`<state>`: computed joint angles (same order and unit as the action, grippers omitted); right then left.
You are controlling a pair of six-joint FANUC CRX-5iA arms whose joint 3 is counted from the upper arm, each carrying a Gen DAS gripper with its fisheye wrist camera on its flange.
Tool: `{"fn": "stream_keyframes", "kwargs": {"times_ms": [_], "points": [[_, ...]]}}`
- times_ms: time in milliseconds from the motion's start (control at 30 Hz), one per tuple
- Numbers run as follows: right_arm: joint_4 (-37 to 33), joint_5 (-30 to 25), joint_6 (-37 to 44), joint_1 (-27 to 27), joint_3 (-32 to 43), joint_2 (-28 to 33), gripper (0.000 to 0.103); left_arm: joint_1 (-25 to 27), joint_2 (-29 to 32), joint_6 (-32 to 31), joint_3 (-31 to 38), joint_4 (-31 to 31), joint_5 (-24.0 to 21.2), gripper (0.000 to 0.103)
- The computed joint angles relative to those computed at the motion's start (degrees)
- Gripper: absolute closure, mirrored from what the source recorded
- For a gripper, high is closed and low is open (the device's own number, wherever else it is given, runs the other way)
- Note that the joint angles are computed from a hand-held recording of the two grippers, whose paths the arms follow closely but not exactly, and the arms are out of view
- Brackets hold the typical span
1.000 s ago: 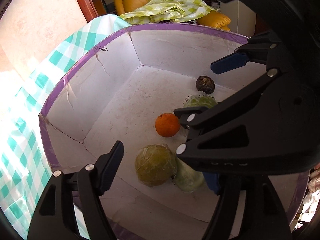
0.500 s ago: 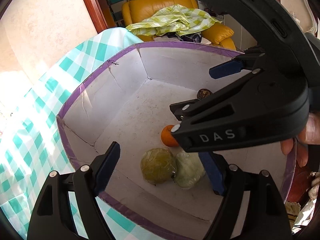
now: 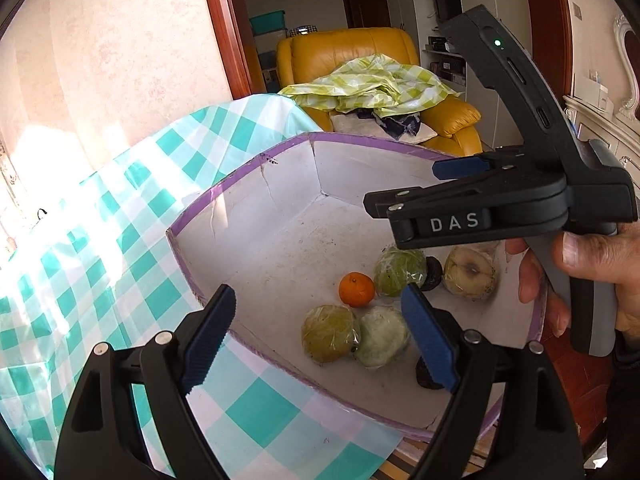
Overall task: Organize fruits
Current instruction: 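Move both open tools back over the remaining oranges on the table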
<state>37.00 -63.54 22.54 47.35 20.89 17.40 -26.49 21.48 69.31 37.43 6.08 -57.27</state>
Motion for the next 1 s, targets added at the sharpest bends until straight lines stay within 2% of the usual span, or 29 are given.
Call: {"fn": "stream_keyframes", "kwargs": {"times_ms": [433, 800, 1000], "points": [[10.58, 6.06, -11.48, 1.07, -6.97, -4.87, 0.015, 2.68, -4.04, 3.07, -5.22, 1.13, 4.47, 0.018], [14.87, 7.56, -13.19, 2.36, -6.96, -5.06, 0.015, 7.05, -7.06, 6.8, -9.37, 2.54, 7.04, 0.018], [16.49, 6.63, -12.76, 3.34, -5.54, -4.23, 0.015, 9.41, -8.74, 8.95, -12.07, 3.01, 7.95, 0.018]]}}
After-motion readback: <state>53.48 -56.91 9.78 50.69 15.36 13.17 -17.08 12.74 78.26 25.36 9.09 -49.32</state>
